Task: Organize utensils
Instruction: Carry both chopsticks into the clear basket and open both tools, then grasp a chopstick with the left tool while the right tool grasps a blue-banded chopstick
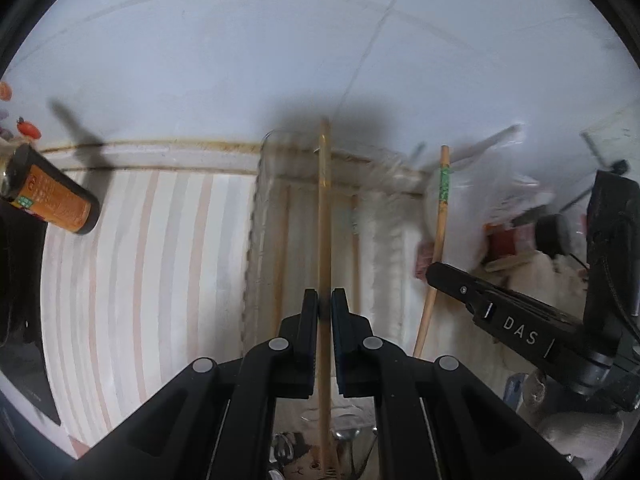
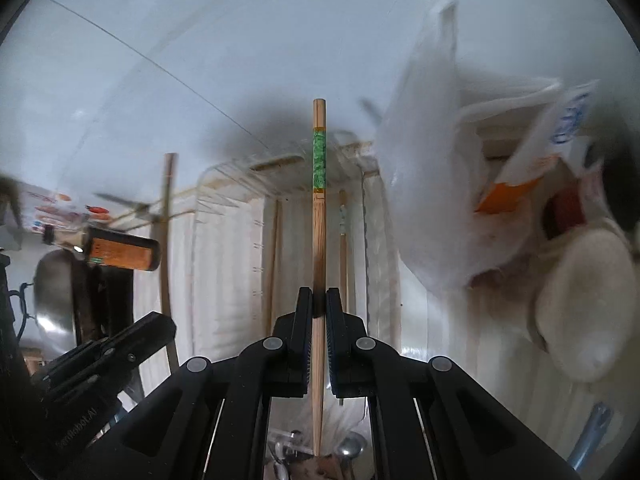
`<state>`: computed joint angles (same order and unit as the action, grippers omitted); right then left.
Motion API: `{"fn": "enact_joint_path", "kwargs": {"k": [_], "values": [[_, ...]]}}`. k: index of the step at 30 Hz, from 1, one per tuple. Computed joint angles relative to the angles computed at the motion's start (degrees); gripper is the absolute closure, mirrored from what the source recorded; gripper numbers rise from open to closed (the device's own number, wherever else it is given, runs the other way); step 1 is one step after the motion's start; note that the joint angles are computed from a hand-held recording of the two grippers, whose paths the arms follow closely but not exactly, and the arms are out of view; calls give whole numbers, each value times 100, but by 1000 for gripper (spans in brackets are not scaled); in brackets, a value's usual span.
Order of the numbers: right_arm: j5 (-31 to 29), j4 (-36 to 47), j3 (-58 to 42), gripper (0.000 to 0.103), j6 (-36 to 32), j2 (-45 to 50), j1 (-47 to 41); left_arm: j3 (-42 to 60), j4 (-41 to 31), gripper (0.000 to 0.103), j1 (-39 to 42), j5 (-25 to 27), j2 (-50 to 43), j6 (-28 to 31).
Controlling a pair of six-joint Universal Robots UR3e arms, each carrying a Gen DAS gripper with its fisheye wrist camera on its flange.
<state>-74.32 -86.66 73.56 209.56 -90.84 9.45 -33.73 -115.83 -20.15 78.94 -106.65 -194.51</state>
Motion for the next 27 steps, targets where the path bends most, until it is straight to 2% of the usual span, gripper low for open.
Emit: {"fn": "enact_joint_path", "kwargs": {"k": [3,4,5,7,9,11,13,15,16,17,19,22,27], "values": [[164,-29,241,93,-43,0,-55,-290,141,96,34,45,102,-38],[137,-81,327,86,-47,-79,-51,-420,207,96,22,115,197,-103],[35,-106,370,74,-29,-153,-13,-617,289,94,35,160,347,-123],[-148,-68,480,65,-1,-408,31,-964,408,90,-46,488,678,-167],[-290,105,511,64,-25,-663,43,-1308,564,77,-184,886,1010,-273],[-603,301,586,61,57,-1042,154,-1830,790,45,-279,1228,1497,-391],[-903,548,746,55,196,-1491,262,-2459,1130,28,-440,1629,2039,-524],[-1040,790,987,51,355,-1946,340,-3080,1425,17,-636,2081,2567,-688],[-1158,916,1192,49,548,-2240,487,-3369,1556,5,-702,2176,2794,-740],[-1227,1033,1342,49,682,-2428,632,-3660,1666,0,-745,2203,3020,-765],[-1277,1213,1752,49,998,-2866,942,-4082,1600,0,-959,2327,3337,-872],[-1019,1387,2654,49,1627,-3712,1278,-4665,1460,0,-1377,2534,3692,-1195],[-584,465,4225,51,3193,-4204,2558,-5407,1193,0,-1996,2378,3924,-1857]]}}
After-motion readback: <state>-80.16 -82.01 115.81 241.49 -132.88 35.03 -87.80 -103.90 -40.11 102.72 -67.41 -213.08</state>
